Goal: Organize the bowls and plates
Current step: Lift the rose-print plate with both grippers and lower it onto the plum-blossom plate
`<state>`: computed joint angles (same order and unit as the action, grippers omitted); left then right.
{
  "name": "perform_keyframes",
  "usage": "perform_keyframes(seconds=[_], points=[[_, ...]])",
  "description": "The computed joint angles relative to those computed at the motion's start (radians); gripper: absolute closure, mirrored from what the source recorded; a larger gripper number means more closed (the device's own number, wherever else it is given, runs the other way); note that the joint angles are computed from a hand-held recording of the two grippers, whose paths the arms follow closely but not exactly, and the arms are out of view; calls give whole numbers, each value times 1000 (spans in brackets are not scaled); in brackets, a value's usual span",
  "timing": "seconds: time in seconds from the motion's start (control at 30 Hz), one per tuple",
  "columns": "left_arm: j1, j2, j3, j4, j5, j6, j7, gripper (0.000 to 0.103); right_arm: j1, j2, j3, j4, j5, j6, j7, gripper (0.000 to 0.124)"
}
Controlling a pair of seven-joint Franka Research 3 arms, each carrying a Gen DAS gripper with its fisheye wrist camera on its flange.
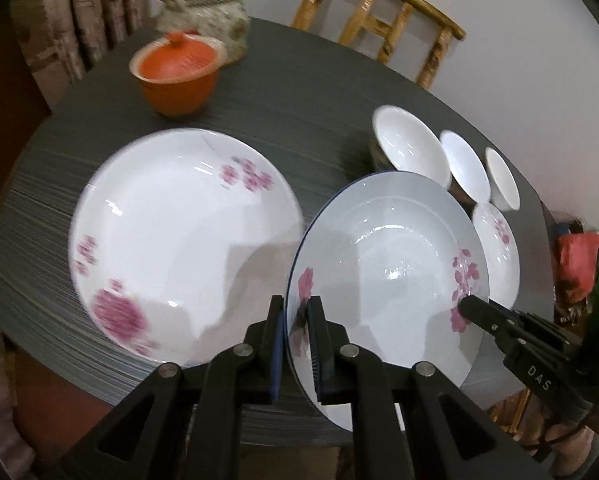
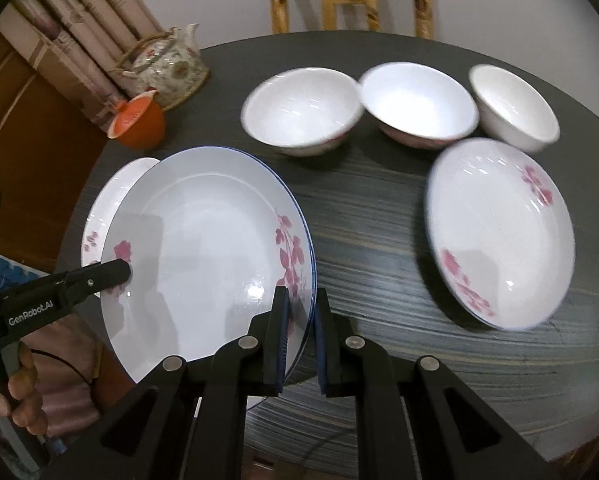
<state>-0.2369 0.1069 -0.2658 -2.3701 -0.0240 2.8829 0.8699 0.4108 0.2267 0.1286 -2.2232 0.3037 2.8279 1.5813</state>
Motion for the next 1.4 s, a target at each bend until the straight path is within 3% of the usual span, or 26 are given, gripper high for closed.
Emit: perform_keyframes(seconds=[0.47, 0.8, 1.2, 1.33, 1.4], points=[[107, -79, 87, -113, -81, -2, 143, 90, 133, 219, -5, 329, -126, -113, 162, 112], [159, -17, 75, -105, -159, 10, 245, 89, 180, 328, -15, 465, -154, -183, 207, 113], [173, 39, 54, -61, -109, -16, 250, 88, 228, 367, -64, 513, -241, -218, 282, 110], [139, 42, 92, -52, 37, -31, 154, 88, 240, 373, -74, 516, -281, -235, 318, 107], [152, 42, 81, -52, 27, -32, 160, 88, 247, 374, -79, 516, -303, -232, 323, 107]])
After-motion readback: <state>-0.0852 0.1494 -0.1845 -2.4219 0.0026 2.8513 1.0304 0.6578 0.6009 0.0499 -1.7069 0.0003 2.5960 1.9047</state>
